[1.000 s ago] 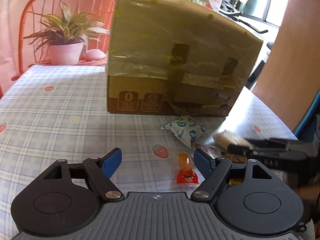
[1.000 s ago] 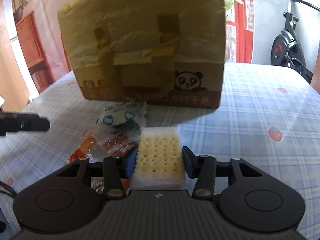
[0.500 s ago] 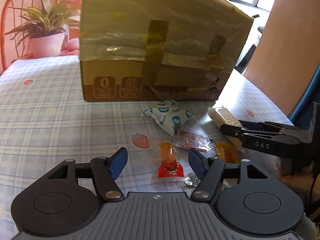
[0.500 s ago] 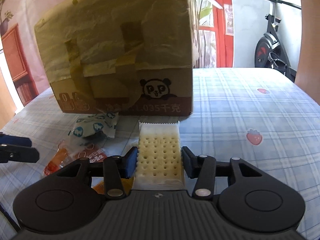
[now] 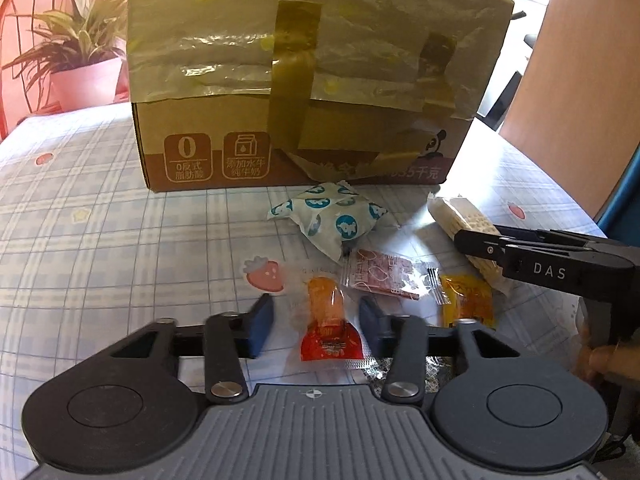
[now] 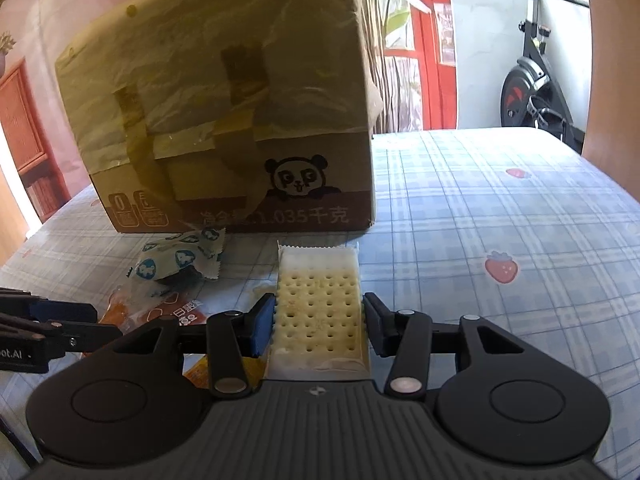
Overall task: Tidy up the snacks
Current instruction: 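Close the left tool on the orange candy while the right tool grasps the cracker pack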
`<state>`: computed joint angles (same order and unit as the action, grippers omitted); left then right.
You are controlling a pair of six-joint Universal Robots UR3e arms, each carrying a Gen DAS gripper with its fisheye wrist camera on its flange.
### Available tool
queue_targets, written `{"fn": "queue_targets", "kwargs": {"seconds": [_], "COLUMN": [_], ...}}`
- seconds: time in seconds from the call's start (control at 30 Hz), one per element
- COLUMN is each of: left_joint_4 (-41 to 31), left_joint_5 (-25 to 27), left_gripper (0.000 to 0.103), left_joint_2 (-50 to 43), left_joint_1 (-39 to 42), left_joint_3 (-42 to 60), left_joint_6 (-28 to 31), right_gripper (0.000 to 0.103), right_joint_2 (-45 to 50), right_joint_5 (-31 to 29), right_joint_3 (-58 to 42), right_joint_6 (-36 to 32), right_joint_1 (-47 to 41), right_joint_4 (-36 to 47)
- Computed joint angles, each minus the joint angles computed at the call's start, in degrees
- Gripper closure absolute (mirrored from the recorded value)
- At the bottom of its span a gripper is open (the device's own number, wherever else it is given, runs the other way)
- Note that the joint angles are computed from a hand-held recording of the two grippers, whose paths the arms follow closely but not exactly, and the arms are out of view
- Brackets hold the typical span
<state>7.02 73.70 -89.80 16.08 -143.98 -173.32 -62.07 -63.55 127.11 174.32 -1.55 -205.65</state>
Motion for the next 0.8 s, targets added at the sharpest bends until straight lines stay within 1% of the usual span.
{"fn": "queue_targets", "kwargs": {"seconds": [0.03, 0.13, 0.3, 0.4, 0.53, 0.8], "left_joint_4": [0.31, 0.68, 2.75, 2.19, 3.13, 5.74], "left_joint_5": [-0.98, -2.85, -3.62, -5.37, -4.10, -5.83], "left_gripper": [0.069, 0.070, 0.075, 0.075, 0.075, 0.075], "left_joint_2": [0.10, 1.28, 3.71, 5.81, 5.28, 6.11], "left_joint_1": [0.54, 1.85, 3.66, 6.11, 5.81, 7.92], "left_joint_3": [-0.45, -2.00, -5.30, -6.88, -6.62, -8.30], "left_joint_6": [0.45, 0.63, 0.46, 0.74, 0.26, 0.32], "right_gripper": [0.054, 0.054, 0.054, 0.054, 0.054, 0.054], "right_joint_2": [-0.05, -0.11, -0.06, -0.07, -0.09, 0.08], "right_joint_5": [-0.16, 0.00, 0.54, 0.46, 0.48, -0.23], "right_joint_3": [0.02, 0.25, 0.45, 0.46, 0.49, 0.20], "right_joint_6": [-0.06, -0.20, 0.05, 0.17, 0.15, 0.07], "right_joint_1": [0.10, 0.10, -0.27, -0.22, -0.24, 0.28], "right_joint_4": [0.00, -0.19, -0.39, -0.43, -0.44, -0.46]}}
